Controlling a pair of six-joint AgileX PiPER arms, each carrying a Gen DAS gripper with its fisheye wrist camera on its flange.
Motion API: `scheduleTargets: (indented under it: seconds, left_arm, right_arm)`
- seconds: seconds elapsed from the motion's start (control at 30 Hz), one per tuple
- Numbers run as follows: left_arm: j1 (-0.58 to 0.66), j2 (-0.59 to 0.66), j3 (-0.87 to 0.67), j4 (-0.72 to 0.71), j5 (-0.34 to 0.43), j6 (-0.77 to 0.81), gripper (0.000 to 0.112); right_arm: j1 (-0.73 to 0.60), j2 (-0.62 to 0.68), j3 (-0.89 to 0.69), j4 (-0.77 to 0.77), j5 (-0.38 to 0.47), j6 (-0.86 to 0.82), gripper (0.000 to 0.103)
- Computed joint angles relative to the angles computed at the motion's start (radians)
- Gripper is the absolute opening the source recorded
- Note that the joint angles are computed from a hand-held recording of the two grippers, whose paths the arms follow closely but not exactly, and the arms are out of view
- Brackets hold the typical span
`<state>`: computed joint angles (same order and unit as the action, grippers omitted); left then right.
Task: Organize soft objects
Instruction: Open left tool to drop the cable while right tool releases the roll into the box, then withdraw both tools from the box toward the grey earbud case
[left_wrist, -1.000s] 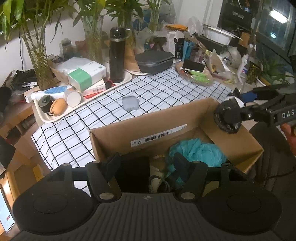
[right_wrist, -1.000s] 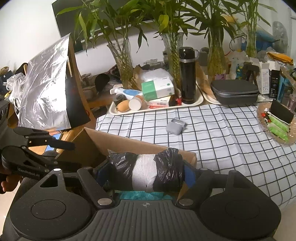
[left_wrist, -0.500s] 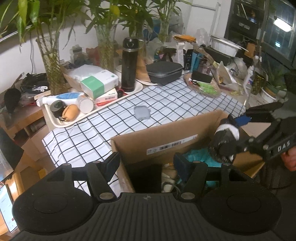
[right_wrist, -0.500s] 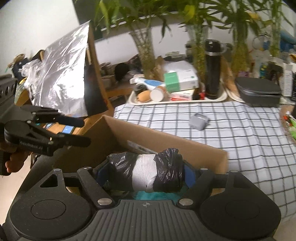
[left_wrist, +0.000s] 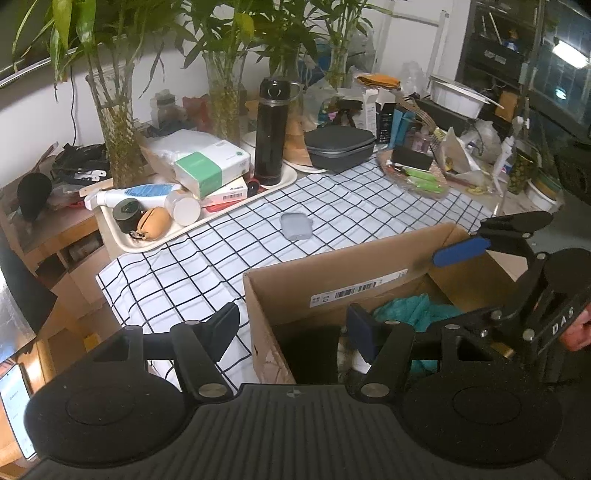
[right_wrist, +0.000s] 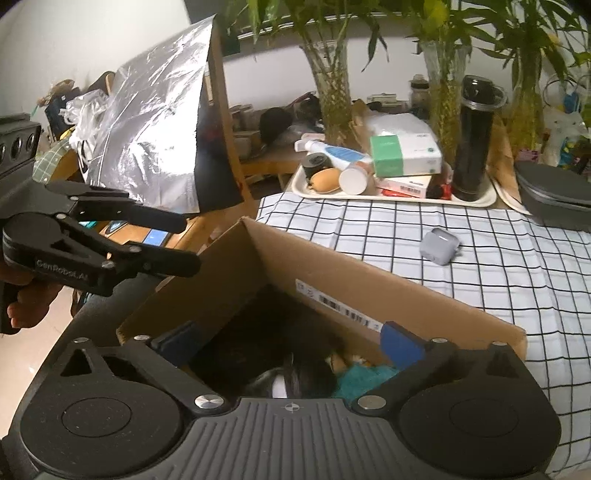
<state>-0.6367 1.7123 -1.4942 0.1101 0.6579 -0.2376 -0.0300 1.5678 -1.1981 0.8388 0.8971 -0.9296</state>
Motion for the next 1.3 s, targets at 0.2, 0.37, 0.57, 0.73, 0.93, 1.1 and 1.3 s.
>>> scheduleTargets:
  seconds: [0.2,0.37,0.57,0.73,0.93,1.1,1.3]
  left_arm:
    - [-0.001,0.013,-0.017,-0.003,-0.004,0.004,0.063]
    - [-0.005,0.027,-0.042,-0.006,0.000,0.011,0.063]
    - [-0.010,0.046,-0.063,-0.014,0.002,0.025,0.063]
    - [-0.011,0.056,-0.074,-0.032,0.002,0.049,0.063]
    - [-0.003,0.064,-0.078,-0.074,-0.010,0.096,0.063]
    - [0.017,0.074,-0.083,-0.127,-0.018,0.141,0.063]
    - [0.041,0.099,-0.108,-0.155,-0.016,0.161,0.063]
  right_arm:
    - [-0.033,-0.019,0.014,-0.025,-0.019,0.013,0.103]
    - [-0.074,-0.037,0.027,-0.043,-0.033,0.024,0.103]
    - [-0.128,-0.051,0.037,-0.057,-0.050,0.030,0.103]
    - [-0.169,-0.047,0.034,-0.057,-0.055,0.030,0.103]
    - [-0.190,-0.044,0.038,-0.054,-0.064,0.024,0.103]
    - [-0.199,-0.034,0.034,-0.043,-0.073,0.018,0.103]
    - [-0.204,-0.017,0.027,-0.029,-0.102,0.012,0.103]
